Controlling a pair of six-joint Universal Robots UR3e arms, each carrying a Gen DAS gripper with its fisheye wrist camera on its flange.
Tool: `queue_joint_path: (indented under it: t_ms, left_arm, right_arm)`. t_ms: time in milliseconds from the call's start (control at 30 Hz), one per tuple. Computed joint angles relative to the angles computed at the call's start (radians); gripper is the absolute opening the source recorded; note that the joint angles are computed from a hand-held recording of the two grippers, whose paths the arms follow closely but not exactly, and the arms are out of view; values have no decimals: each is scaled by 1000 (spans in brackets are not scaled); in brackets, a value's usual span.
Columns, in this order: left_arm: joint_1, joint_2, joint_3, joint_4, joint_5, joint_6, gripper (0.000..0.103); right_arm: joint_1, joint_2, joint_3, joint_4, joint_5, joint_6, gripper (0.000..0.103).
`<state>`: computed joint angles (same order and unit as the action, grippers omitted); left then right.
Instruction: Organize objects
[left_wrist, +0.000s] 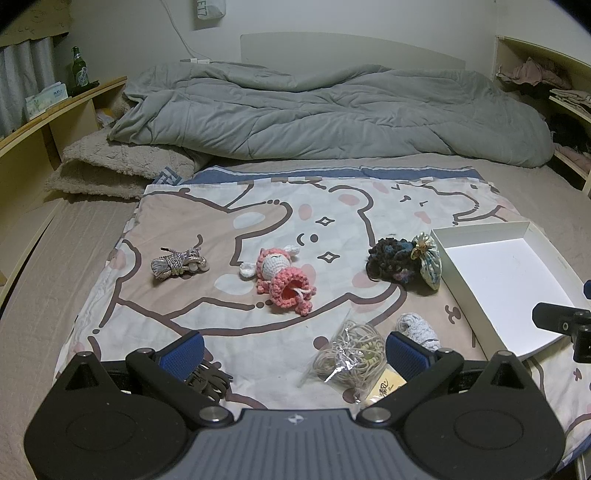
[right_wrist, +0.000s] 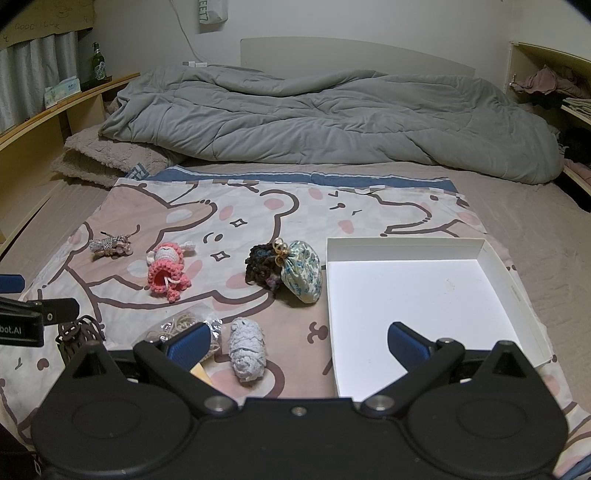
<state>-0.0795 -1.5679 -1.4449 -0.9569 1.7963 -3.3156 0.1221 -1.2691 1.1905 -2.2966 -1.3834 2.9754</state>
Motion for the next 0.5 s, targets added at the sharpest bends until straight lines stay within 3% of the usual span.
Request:
queue_joint_path:
  t_ms: [500]
  left_arm:
    - [1,3,-5,1,-2,1,103]
  right_arm:
    - [-1,-1,-2,5,2,0,103]
